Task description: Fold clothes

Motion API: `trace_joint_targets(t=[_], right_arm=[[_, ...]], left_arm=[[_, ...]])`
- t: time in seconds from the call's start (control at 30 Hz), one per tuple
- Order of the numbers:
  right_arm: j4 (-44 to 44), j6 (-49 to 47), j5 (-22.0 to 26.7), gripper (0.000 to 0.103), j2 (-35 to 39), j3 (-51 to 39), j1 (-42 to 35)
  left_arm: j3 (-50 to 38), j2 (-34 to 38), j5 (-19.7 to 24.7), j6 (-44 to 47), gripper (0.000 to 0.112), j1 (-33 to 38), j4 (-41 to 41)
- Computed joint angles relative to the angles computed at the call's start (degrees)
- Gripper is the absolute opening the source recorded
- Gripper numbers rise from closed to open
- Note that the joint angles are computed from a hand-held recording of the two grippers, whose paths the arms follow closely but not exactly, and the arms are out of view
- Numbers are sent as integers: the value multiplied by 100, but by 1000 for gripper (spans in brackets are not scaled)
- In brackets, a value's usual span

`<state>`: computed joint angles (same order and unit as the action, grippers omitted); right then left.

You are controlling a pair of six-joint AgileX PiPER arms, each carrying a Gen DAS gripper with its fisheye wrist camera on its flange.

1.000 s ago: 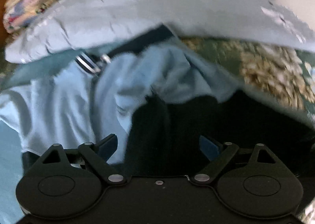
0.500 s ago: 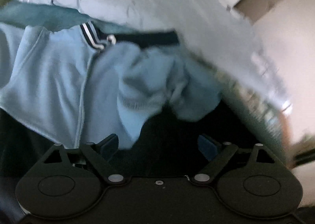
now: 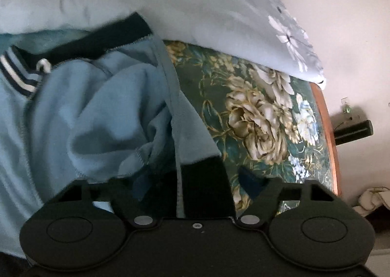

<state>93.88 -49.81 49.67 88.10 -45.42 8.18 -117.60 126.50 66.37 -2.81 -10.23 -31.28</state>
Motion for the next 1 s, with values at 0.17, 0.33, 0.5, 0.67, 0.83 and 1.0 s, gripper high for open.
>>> trace_joint_targets(t=[0.17, 0.33, 0.5, 0.67, 0.83, 1.0], right_arm=[[3, 132, -310, 3, -76, 56, 177], [201, 116, -404, 3, -153, 8, 350], [153, 89, -129, 3, 202, -543, 759], [-118, 464, -36, 3, 926, -1146, 1546], [-782, 1130, -353, 3, 1636, -1639, 2279], [-1949, 2429, -869, 4, 2000, -1951, 2702]], left_arm=[[-839, 491, 252, -117, 2, 44, -4], [-517, -10, 13, 266, 2, 373, -273], [412, -838, -64, 999, 2, 1061, -405], [1625, -1436, -284, 1340, 2, 1688, 164], [2453, -1317, -501, 1034, 2, 2120, 554], [3100, -1619, -738, 1219, 3, 2156, 411]])
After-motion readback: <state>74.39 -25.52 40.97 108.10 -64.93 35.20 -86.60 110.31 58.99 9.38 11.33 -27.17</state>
